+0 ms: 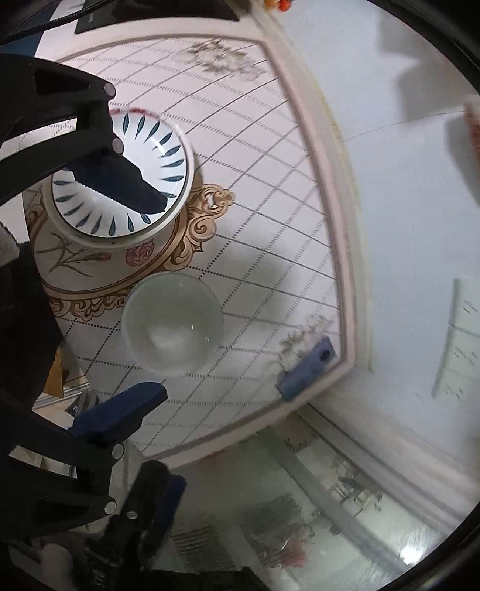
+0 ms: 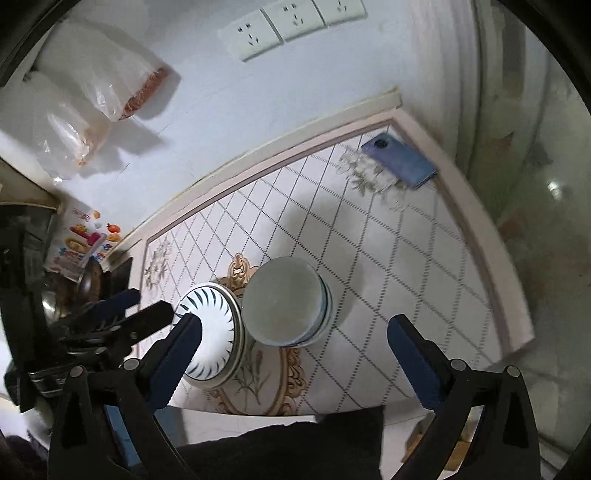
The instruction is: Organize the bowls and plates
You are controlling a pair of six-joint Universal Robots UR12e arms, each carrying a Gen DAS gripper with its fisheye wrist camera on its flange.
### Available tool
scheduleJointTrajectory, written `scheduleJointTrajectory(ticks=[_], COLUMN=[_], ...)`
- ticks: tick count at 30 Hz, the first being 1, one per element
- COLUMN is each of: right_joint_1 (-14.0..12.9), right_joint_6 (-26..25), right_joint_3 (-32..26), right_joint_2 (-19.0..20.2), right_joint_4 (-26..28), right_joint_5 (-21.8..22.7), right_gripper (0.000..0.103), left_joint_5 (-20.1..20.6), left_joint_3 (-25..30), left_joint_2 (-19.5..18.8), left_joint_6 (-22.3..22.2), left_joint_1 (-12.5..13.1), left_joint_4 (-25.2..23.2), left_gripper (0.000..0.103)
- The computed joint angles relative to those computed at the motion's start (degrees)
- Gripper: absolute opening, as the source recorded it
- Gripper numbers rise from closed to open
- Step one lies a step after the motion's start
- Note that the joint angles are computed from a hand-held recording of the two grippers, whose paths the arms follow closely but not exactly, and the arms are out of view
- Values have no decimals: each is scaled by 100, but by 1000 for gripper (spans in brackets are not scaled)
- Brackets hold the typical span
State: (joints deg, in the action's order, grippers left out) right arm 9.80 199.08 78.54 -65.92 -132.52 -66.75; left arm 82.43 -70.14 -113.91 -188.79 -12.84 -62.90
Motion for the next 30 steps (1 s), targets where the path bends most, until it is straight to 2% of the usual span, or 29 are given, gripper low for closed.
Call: scheduleJointTrajectory(ticks=[6,9,16,17,18,20,21,23,24,30], right_joint_1=[-102,-146,-196,-198,-196,-202,-207,-204,-202,-203], right_joint_6=[-35,0,133,120,137,162,203,234,260,542], right_joint_3=[-266,-394,-498,-508,-523,-546,-535,-543,-530,-478], right_joint_2=[582,873,1309,1348,1394,1491,1526,1580,1598,1619], right_joint_4=[367,630,792,825,858,927,901,921,896,734], right_joint_5=[741,1162,1796,1869,1932,2133,2247,2344,2401,2502], right_gripper=[102,102,100,93,84,78,69,60,59,58], left_joint_5=[-455,-553,-989,-1047,-1107,-1194,-1203,-1436,-1559,-1477], left_joint_3=[426,688,1050,1083,1108,1155,1170,1093,1033,910], left_joint_2=[-549,-830,-1263,-1303,-1338,-1398,-1425,-1412,-1392,-1305], left_joint_6=[-446,-432,-279,-248,-204,-132,-83,-68,-100,-344], left_joint_1=[171,198,253,254,254,249,240,266,277,248], left_joint_4=[-660,-1042,-1654,-1706,-1769,-1924,-2003,-1948,-1881,-1681], left_gripper=[93,87,87,84,77,67,60,57,51,46])
